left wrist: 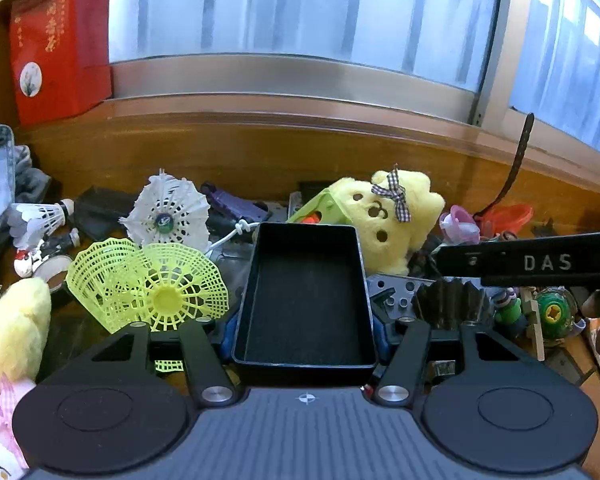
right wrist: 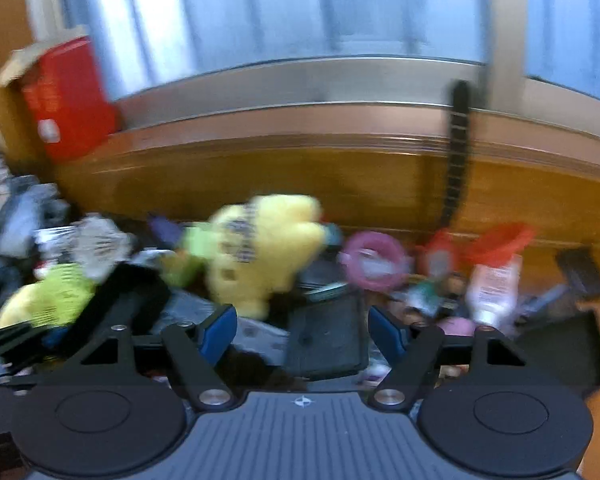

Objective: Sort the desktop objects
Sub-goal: 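Grasp the small black rectangular tray with the left gripper while the right gripper grasps the dark plate, then carry the black tray and dark plate with both grippers into the cardboard box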

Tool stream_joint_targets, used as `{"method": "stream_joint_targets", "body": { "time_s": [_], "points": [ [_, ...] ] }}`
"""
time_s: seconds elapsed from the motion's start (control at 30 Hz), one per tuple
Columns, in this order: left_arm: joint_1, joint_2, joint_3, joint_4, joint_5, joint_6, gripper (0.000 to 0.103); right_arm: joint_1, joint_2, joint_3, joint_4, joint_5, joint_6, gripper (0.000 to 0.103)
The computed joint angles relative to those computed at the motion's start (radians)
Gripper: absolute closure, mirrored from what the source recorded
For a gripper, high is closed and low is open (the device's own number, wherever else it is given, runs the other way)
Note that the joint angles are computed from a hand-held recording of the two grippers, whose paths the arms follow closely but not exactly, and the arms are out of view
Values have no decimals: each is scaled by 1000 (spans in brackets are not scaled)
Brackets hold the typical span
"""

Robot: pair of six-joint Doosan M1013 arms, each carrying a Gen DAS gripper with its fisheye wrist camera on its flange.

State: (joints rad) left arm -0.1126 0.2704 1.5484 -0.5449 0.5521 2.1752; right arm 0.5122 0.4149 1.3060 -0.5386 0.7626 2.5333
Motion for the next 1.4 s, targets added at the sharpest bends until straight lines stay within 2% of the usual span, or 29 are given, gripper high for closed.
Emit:
{"method": "stream_joint_targets", "body": {
  "time_s": [0.07, 0.13, 0.23, 0.27, 0.33, 0.4, 0.43, 0.57, 0.63, 0.73, 0.87, 1.17, 1.4],
  "points": [
    [1, -2, 3, -10, -3, 9, 44, 4, 21, -29, -18, 70, -10, 31],
    [3, -3, 4, -21, -2, 19, 44, 14, 37, -45, -60, 101, -39, 32],
    [6, -5, 5, -44, -1, 40, 44, 21, 47, -54, -64, 108, -75, 33],
    [6, -5, 5, -50, 0, 49, 44, 23, 50, -55, -61, 108, -87, 37],
    [5, -2, 2, -58, 6, 65, 44, 26, 55, -58, -62, 108, -105, 36],
    [1, 6, -5, -59, 16, 73, 44, 31, 56, -56, -96, 117, -84, 51],
    [0, 10, -8, -58, 18, 74, 44, 31, 55, -55, -104, 120, -72, 51],
    [-9, 17, -12, -49, 13, 66, 44, 16, 36, -33, -62, 84, -32, 51],
    [-10, 12, -7, -60, 7, 70, 44, 10, 15, -5, -59, 39, 14, 51],
    [-7, 0, 2, -99, -2, 93, 44, 0, -22, 40, -40, -39, 54, 51],
    [-3, -21, 17, -178, -13, 160, 44, -4, -53, 74, -33, -76, 91, 51],
    [-15, -55, 36, -246, 14, 247, 44, 2, -127, 147, -63, -87, 187, 51],
    [-50, -88, 65, -283, 24, 305, 44, 12, -208, 225, -139, -75, 271, 51]
  ]
}}
